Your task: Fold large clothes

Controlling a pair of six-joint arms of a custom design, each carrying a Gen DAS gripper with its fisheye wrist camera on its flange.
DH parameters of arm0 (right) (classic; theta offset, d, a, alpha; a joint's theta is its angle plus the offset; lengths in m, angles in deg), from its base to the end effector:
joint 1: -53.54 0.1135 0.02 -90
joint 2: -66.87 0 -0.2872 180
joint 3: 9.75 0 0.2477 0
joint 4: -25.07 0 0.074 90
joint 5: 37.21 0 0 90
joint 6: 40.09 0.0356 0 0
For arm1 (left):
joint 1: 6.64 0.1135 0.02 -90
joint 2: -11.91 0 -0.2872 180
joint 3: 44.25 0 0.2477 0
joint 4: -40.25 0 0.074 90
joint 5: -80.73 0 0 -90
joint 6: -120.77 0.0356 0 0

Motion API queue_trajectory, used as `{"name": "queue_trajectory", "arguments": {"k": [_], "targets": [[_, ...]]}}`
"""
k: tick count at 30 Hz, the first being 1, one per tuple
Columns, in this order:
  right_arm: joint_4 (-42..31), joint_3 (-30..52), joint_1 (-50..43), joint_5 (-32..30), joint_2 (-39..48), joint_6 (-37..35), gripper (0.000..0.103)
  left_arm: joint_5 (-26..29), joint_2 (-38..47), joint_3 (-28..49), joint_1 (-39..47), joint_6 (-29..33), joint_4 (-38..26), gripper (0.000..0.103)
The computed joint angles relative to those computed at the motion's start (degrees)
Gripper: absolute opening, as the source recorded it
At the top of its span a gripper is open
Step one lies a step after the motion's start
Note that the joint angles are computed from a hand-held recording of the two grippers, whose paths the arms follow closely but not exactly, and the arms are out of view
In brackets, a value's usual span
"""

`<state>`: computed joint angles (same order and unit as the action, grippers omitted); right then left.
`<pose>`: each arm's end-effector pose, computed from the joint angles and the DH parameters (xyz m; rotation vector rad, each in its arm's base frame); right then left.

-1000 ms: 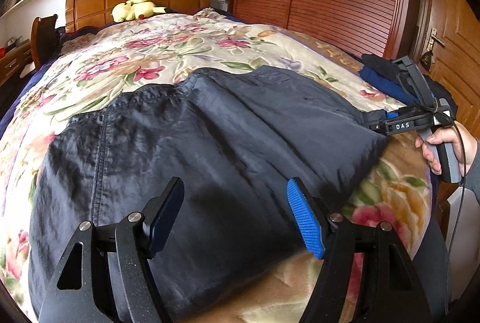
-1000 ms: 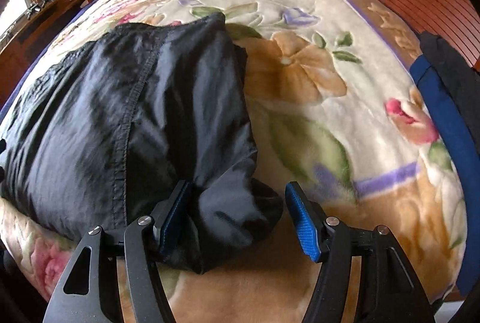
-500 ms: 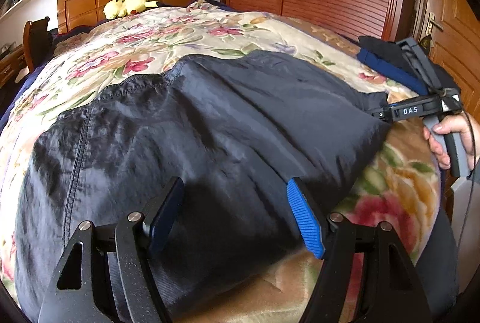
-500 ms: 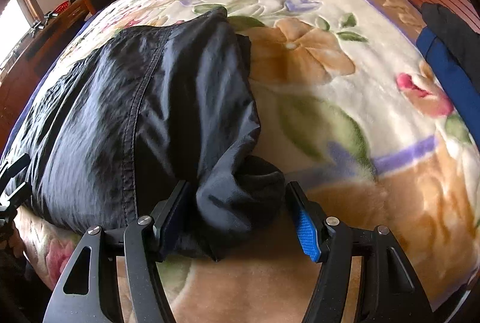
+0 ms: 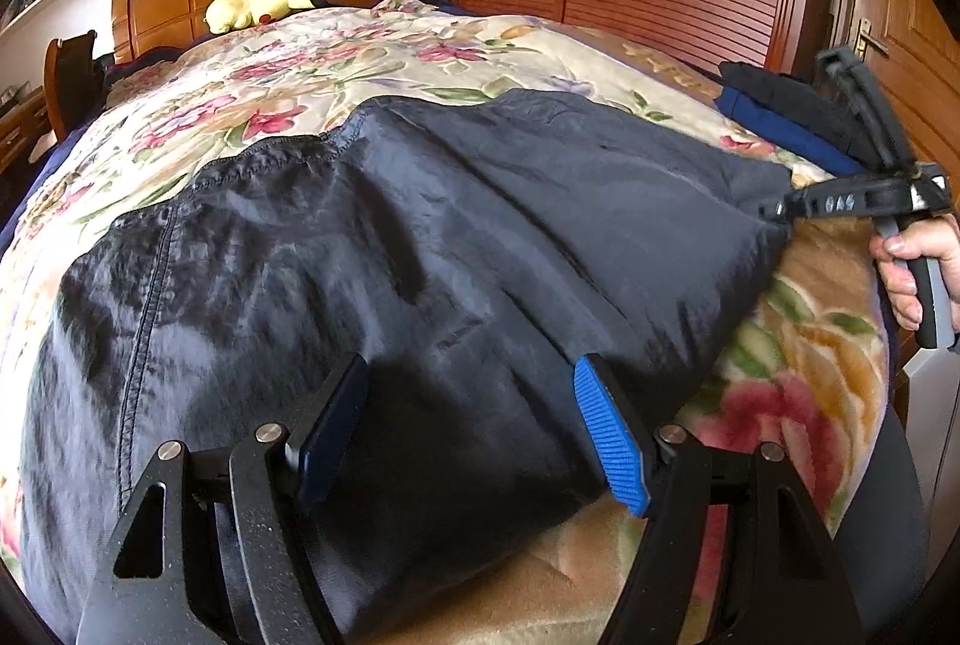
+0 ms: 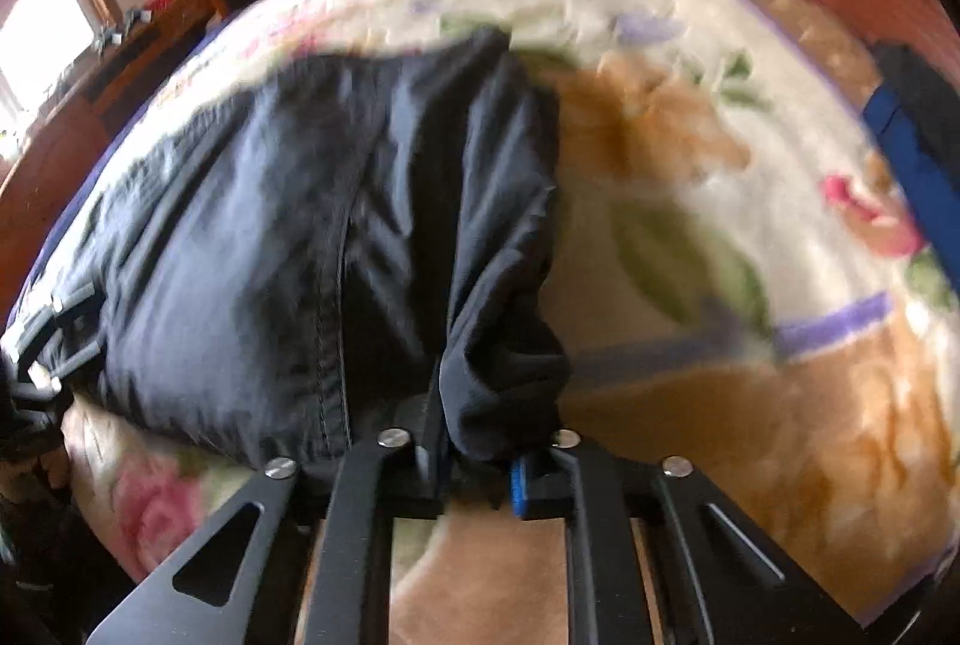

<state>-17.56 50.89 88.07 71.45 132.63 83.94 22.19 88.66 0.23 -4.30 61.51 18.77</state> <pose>0.1887 0.1160 0.2735 0.1390 2.3521 0.1925 0.2259 -0.0094 0.1766 0.7891 2.2324 -0.4169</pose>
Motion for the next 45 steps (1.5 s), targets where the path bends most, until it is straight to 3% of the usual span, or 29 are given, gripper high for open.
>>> {"name": "queue_trajectory", "arguments": {"k": [4,10,14,19,26,32,36,39,45], "targets": [[-3.1,5.1,6.5,8.3,-1.2,-0.1,0.010,3.5,-3.8,0.3,4.2,3.0,-4.5,0.072],[-7.1,14.9,12.2,13.4,3.1,-1.3,0.009,11.6,-7.1,3.0,16.9,11.2,-14.4,0.072],[-9.6,21.8,18.4,17.5,6.7,-2.1,0.009,16.0,-7.0,6.2,25.6,17.2,-21.2,0.072],[-11.7,34.6,24.6,20.3,17.3,-5.8,0.008,20.5,-2.2,11.3,37.6,26.5,-28.5,0.072],[-11.2,52.8,28.2,18.9,33.7,-15.0,0.007,22.1,8.9,19.4,49.0,32.6,-31.8,0.072],[-11.6,69.0,28.1,9.9,48.0,-17.3,0.007,22.5,16.0,26.0,54.7,34.0,-33.4,0.072],[-21.3,82.3,27.1,7.0,57.9,-14.8,0.014,22.6,18.2,28.8,56.0,33.1,-34.6,0.072],[-21.6,83.1,26.2,5.6,58.4,-15.8,0.022,22.9,17.8,29.0,56.2,32.2,-34.6,0.072],[-14.7,71.4,27.5,9.0,49.5,-17.1,0.040,23.8,15.2,28.9,55.0,31.8,-35.9,0.072]]}}
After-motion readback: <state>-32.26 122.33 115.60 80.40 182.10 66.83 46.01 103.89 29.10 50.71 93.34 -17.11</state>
